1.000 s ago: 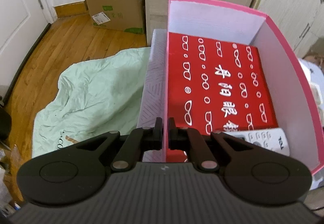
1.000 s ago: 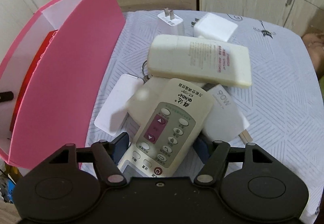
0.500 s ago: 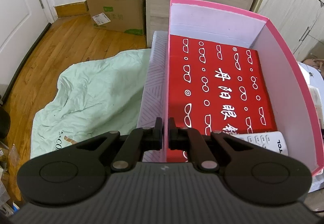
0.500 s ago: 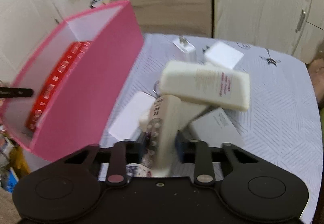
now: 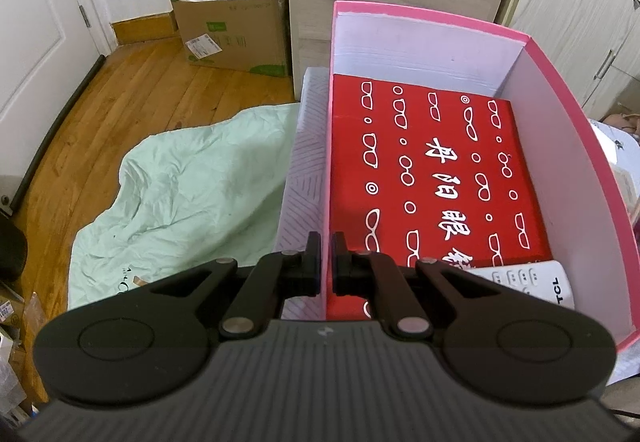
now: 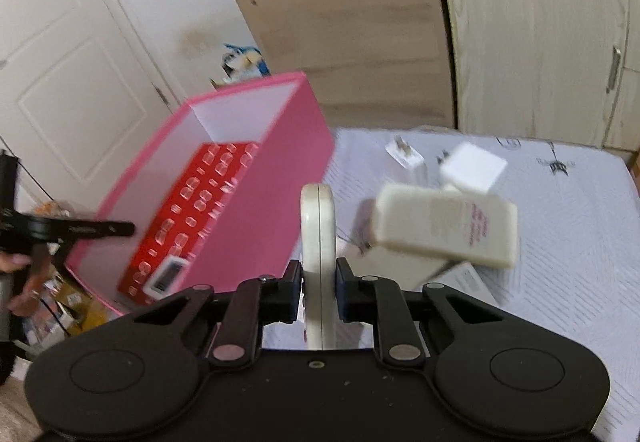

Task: Organize rigid objects
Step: 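Grasp the beige air-conditioner remote with the right gripper and lift it, then lower the beige remote into the pink box beside the white remote and release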

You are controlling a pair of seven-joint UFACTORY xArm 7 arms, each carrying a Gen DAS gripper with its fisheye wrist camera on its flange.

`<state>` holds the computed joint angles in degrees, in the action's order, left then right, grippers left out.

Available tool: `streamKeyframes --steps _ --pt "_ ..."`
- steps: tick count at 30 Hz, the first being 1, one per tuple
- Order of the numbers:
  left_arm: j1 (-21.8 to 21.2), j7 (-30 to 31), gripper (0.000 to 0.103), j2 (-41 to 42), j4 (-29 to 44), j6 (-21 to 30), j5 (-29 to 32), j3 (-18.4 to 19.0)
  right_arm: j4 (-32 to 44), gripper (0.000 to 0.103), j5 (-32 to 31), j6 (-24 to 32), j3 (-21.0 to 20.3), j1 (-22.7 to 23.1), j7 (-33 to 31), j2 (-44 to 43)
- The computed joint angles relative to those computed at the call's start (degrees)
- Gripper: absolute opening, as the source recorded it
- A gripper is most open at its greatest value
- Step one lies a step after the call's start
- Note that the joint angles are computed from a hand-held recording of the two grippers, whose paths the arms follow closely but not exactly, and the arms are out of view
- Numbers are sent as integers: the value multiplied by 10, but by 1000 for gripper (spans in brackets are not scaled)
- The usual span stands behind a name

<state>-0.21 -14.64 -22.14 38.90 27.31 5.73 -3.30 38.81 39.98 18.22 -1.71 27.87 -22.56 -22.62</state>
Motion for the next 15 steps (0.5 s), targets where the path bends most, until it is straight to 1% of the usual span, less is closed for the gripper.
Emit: streamKeyframes --steps 3,4,6,8,9,10,12,15 --pt "-2 -1 4 2 3 4 -3 0 -1 21 35 -44 -14 32 -43 -16" --pt "-2 -1 4 1 3 4 -1 0 2 21 33 -61 -11 34 -43 -19" --pt "0 -6 3 2 4 6 0 -1 20 21 6 -90 2 27 -25 -14" --pt "-1 -5 3 2 4 7 -2 1 48 21 -5 -107 -12 49 -29 -2" --pt "-2 -3 3 2 4 6 -3 2 70 21 0 -98 -27 66 -32 9" --pt "-4 1 3 1 3 5 -8 6 95 21 19 -77 -48 90 -44 20" --pt "-14 17 3 2 5 5 -34 22 155 21 71 -4 -74 117 -72 55" --pt "-20 36 4 3 5 6 -65 36 226 21 103 81 -70 116 -71 117"
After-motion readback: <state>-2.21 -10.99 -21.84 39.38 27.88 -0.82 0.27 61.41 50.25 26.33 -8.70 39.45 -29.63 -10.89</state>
